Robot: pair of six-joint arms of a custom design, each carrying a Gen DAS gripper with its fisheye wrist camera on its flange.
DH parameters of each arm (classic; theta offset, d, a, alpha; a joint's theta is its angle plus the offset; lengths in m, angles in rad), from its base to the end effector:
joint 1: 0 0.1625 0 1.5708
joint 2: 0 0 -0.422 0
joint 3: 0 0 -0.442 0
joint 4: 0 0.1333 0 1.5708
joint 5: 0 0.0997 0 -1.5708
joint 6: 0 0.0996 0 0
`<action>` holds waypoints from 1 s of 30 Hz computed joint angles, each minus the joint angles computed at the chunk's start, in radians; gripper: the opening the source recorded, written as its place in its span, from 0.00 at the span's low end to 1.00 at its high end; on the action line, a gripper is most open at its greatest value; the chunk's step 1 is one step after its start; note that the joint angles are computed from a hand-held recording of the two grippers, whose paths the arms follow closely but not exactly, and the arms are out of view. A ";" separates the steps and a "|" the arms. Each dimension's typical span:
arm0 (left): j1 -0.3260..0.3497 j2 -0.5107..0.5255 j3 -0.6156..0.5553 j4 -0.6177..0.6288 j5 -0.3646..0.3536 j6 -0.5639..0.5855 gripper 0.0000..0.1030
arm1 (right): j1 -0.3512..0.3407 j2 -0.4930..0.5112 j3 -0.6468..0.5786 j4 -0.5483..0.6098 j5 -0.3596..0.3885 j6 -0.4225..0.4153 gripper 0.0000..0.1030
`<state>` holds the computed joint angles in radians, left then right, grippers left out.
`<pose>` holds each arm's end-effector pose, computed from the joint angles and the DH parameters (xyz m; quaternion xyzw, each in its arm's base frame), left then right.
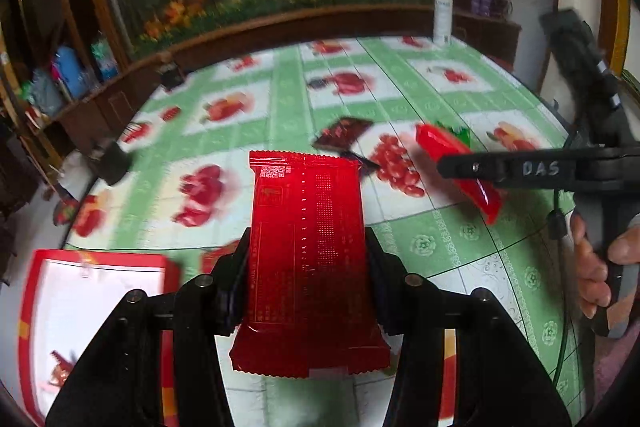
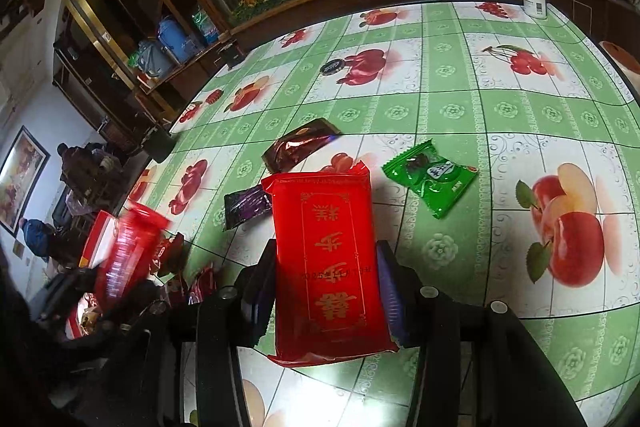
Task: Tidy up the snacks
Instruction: 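Lift both held red packets and carry them over the red-rimmed tray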
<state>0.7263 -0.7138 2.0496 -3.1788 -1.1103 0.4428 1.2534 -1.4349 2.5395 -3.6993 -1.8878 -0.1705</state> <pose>-0.2872 -0.4926 -0.0502 0.5541 0.7902 -0.1746 0.1952 -0.0241 -0.4010 0.2217 -0.1403 -0.8529 0.4362 0.2504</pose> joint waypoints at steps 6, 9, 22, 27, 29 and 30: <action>-0.005 -0.040 0.049 -0.108 0.022 0.049 0.46 | 0.013 0.029 -0.003 -0.040 -0.003 -0.022 0.46; -0.005 -0.056 0.064 -0.133 0.029 0.058 0.46 | 0.014 0.036 -0.003 -0.042 0.000 -0.022 0.46; 0.015 -0.110 0.105 -0.173 0.031 0.075 0.46 | 0.046 0.110 -0.013 -0.092 0.015 -0.007 0.46; 0.020 -0.123 0.117 -0.187 0.041 0.077 0.46 | 0.064 0.141 -0.019 -0.108 0.006 -0.011 0.46; 0.022 -0.126 0.120 -0.190 0.045 0.076 0.46 | 0.068 0.148 -0.019 -0.118 0.004 -0.011 0.46; 0.023 -0.127 0.121 -0.192 0.047 0.076 0.46 | 0.069 0.149 -0.017 -0.121 0.008 -0.011 0.46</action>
